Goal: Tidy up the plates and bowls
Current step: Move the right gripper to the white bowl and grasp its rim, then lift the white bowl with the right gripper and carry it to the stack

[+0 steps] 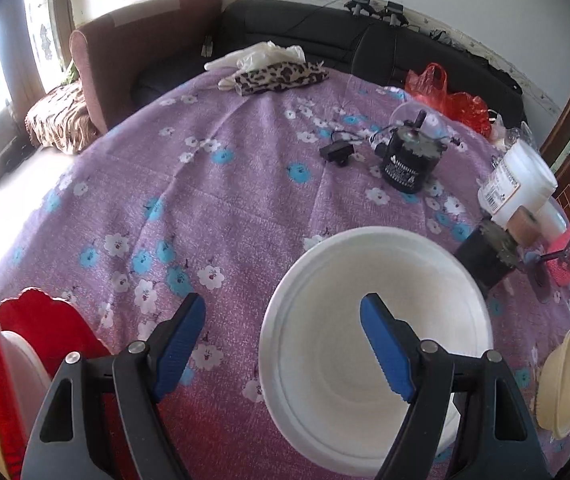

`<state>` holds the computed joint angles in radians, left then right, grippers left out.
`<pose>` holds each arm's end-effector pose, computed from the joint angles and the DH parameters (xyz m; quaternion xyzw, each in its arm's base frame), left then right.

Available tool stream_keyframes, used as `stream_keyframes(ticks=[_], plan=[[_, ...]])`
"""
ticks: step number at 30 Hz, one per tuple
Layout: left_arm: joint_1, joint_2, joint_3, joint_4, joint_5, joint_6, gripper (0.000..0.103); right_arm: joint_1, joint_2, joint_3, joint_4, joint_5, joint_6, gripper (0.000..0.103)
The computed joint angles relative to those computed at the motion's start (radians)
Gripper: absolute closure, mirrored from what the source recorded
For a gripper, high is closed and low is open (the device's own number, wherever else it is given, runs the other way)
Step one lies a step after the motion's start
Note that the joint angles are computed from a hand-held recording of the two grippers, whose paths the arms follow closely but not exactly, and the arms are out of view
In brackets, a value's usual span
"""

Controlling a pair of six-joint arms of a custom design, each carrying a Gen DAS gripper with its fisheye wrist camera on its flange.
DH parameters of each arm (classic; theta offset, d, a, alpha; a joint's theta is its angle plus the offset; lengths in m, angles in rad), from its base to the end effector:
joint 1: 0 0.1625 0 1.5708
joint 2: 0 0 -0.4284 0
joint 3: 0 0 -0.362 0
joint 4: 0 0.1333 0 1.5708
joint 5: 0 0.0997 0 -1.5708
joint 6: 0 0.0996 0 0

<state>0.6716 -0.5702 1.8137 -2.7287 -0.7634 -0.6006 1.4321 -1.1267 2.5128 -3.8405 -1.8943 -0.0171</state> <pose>-0.3188 -0.5156 -0.0262 0.1533 0.9061 -0.2387 0.3140 0.0472 -0.3971 0.2107 -0.1229 -0.8864 0.4094 0.1780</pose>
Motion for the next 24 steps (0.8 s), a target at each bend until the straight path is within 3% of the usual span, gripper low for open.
stream_keyframes(ticks=[11,14,15,18,21,24], plan=[[0.036,0.034,-0.024,0.004,-0.077,0.033,0.024,0.003,0.04,-0.032,0.015,-0.033,-0.006,0.036],[0.044,0.039,-0.029,0.007,-0.098,0.041,0.024,0.008,0.051,-0.045,0.023,-0.051,-0.01,0.046],[0.044,0.04,-0.03,0.007,-0.103,0.048,0.027,0.008,0.054,-0.047,0.024,-0.05,-0.01,0.051],[0.034,0.047,-0.032,0.013,-0.103,0.077,0.072,0.01,0.055,-0.048,0.037,-0.054,-0.011,0.075],[0.016,0.043,-0.016,0.007,-0.096,0.072,0.081,0.027,0.056,-0.043,0.028,-0.064,-0.008,0.085],[-0.001,0.031,0.01,-0.017,-0.091,0.071,0.082,0.044,0.056,-0.03,-0.001,-0.089,-0.009,0.085]])
